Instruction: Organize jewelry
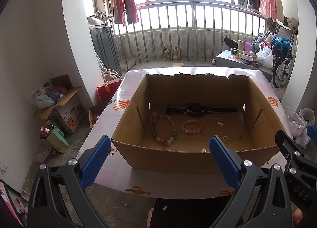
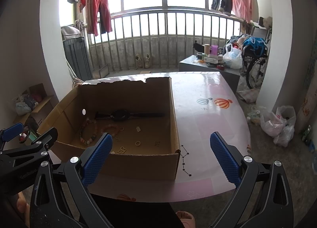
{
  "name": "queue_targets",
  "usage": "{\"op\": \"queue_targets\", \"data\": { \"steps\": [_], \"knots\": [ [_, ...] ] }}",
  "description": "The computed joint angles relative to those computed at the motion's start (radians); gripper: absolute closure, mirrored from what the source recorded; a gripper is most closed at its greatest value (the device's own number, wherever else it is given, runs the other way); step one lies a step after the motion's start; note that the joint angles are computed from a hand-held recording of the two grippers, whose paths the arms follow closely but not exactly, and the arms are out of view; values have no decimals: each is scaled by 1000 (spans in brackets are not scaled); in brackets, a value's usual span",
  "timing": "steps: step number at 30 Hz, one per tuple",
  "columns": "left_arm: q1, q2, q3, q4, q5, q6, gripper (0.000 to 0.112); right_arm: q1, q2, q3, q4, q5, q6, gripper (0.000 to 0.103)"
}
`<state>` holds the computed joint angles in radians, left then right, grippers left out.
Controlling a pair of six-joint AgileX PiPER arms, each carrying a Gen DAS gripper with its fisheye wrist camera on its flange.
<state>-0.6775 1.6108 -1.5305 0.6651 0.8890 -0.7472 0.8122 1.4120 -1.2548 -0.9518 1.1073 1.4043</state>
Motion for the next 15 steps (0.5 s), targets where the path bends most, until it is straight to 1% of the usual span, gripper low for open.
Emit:
{"op": "queue_targets", "data": {
  "steps": [15],
  "knots": [
    [-7, 3, -3, 6, 10, -6, 15, -4, -8, 13, 4, -4, -2, 8]
  ]
}}
